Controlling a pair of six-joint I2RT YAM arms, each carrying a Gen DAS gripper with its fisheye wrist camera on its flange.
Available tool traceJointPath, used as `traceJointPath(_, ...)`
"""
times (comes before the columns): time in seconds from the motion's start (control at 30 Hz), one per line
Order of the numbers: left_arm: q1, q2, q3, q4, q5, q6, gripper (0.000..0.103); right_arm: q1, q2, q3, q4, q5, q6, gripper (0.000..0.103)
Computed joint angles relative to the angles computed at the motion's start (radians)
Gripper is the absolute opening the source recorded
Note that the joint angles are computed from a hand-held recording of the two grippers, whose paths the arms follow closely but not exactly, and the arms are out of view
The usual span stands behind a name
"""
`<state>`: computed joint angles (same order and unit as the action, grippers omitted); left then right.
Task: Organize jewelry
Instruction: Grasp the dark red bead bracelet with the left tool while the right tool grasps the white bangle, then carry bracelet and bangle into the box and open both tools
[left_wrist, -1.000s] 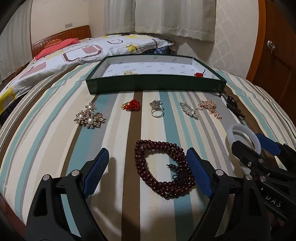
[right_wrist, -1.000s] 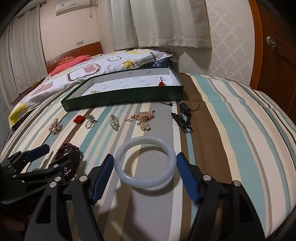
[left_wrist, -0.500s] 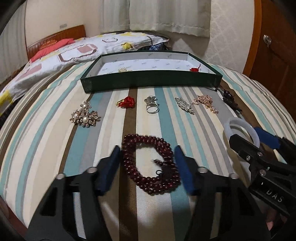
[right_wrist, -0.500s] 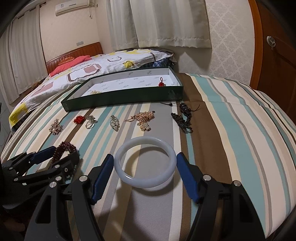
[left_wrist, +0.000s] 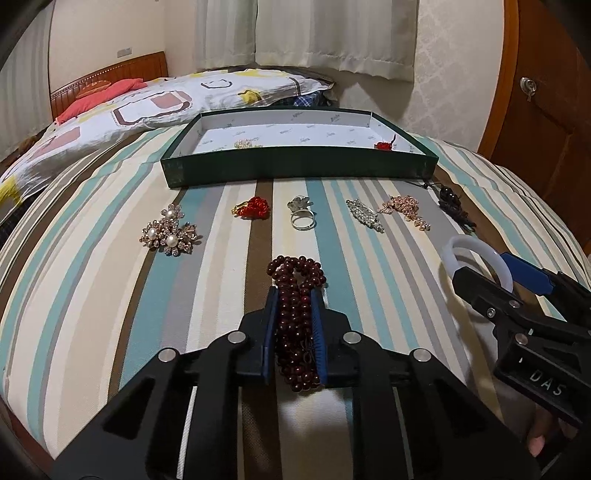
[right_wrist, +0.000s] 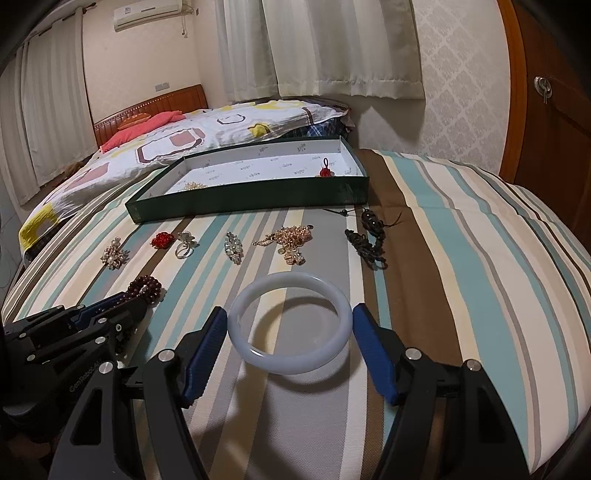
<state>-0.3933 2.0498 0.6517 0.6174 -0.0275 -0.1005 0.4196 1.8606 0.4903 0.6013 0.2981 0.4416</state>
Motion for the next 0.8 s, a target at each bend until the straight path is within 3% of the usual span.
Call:
traceJointPath(0.53, 0.017, -0.1, -0.033, 0.021, 0.007, 0.009, 0.017, -0.002, -0.069, 0.015, -0.042, 0.004, -0.025, 0.068)
traceJointPath(0.8, 0.043, -0.125, 0.073, -0.047, 0.038, 0.011, 0.017, -0.04, -0.1, 0.109, -0.088, -0.009, -0.089, 0.068)
